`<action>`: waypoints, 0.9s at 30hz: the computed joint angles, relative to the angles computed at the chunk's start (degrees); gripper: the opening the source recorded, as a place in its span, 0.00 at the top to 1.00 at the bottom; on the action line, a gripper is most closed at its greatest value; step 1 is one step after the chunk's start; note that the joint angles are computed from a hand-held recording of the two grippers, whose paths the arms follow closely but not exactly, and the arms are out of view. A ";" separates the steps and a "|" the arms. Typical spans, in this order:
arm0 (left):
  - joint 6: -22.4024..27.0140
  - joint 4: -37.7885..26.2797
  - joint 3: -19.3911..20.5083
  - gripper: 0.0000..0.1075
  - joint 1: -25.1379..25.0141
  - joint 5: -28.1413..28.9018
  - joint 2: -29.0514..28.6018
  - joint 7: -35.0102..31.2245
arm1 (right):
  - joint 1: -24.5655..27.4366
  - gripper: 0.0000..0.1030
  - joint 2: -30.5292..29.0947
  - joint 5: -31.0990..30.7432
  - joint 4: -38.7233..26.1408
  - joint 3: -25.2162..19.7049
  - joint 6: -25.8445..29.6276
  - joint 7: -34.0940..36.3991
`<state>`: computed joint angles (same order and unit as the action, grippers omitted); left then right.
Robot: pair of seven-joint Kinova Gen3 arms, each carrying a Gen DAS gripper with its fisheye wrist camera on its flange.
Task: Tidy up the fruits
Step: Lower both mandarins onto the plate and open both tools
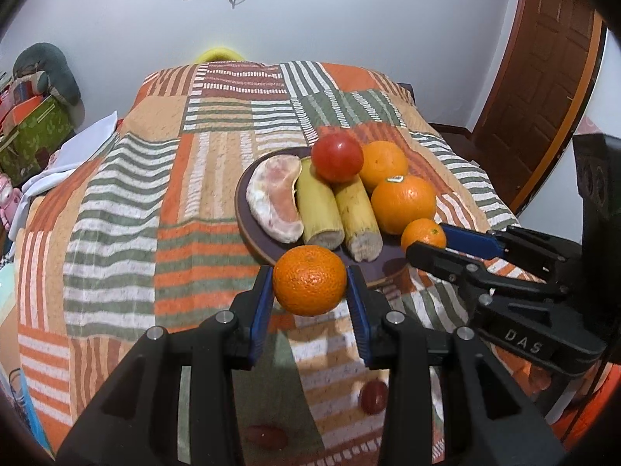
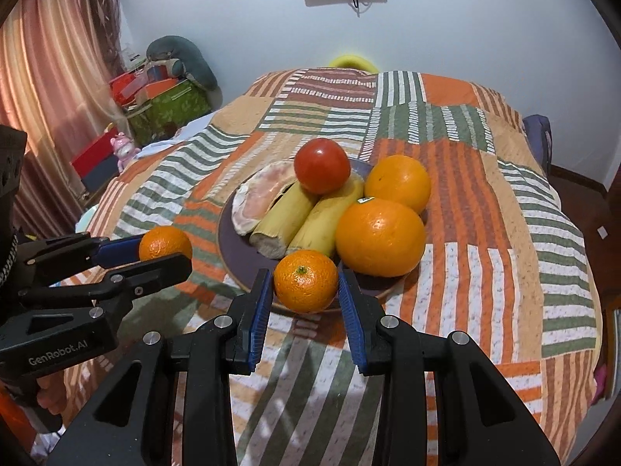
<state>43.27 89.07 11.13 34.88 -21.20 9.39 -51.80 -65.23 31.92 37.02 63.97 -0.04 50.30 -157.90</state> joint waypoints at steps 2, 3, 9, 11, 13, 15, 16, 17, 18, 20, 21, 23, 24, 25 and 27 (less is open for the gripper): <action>-0.29 -0.68 -0.01 0.66 -0.29 0.37 0.74 -0.67 | 0.39 0.69 0.39 -0.26 -0.33 -0.07 -0.02 0.50; -0.45 -1.05 -0.07 0.66 -0.44 0.71 1.19 -1.09 | 0.67 0.69 0.58 -0.51 -0.43 -0.15 -0.11 0.87; -1.00 -2.81 -0.73 0.66 -0.96 3.32 3.96 -3.76 | 1.80 0.69 1.39 -2.59 -0.46 -0.41 -0.92 2.29; -0.74 -3.48 -1.06 0.66 -0.84 4.00 4.89 -4.50 | 2.04 0.69 1.39 -3.20 -0.21 -0.37 -1.73 2.34; -0.69 -4.00 -1.39 0.66 -0.80 4.70 5.69 -5.17 | 2.05 0.69 1.54 -3.45 -0.21 -0.19 -2.11 2.56; -0.69 -4.35 -1.62 0.66 -0.98 5.61 6.27 -5.94 | 2.25 0.69 1.75 -3.81 -0.44 -0.18 -2.30 3.23; -0.66 -4.55 -1.67 0.66 -1.14 6.22 6.60 -6.37 | 2.16 0.69 1.81 -3.76 -0.48 -0.01 -2.37 3.41; -0.67 -4.62 -1.73 0.66 -1.21 6.75 6.80 -6.68 | 2.02 0.69 1.84 -3.72 -0.45 0.12 -2.39 3.52; -0.57 -4.85 -1.66 0.66 -1.51 7.56 7.13 -7.31 | 2.04 0.69 1.90 -3.85 -0.49 0.09 -2.33 3.82; -0.66 -4.98 -1.80 0.66 -1.64 8.44 7.45 -8.02 | 2.31 0.69 2.02 -4.40 -0.56 -0.12 -2.33 4.53; -0.70 -5.05 -2.02 0.66 -1.45 8.45 7.57 -8.01 | 2.49 0.69 2.15 -4.76 -0.70 -0.28 -2.24 5.03; -0.53 -5.36 -2.36 0.66 -1.08 8.40 7.82 -7.84 | 2.37 0.69 2.07 -4.76 -0.28 0.04 -2.72 5.01; -0.54 -5.41 -2.35 0.66 -1.17 8.72 7.87 -8.01 | 2.42 0.69 1.99 -4.89 -0.13 0.09 -2.94 4.94; -0.47 -5.45 -2.34 0.66 -1.26 9.03 7.89 -8.20 | 2.49 0.69 1.91 -4.98 0.08 0.14 -3.21 4.88; -0.17 -5.65 -2.36 0.65 -1.41 9.52 7.94 -8.53 | 2.49 0.69 1.95 -5.04 0.09 0.26 -3.24 4.95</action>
<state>43.10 83.42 8.77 33.48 -11.68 17.33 -60.33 -62.74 33.88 31.98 64.06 0.22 47.07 -152.95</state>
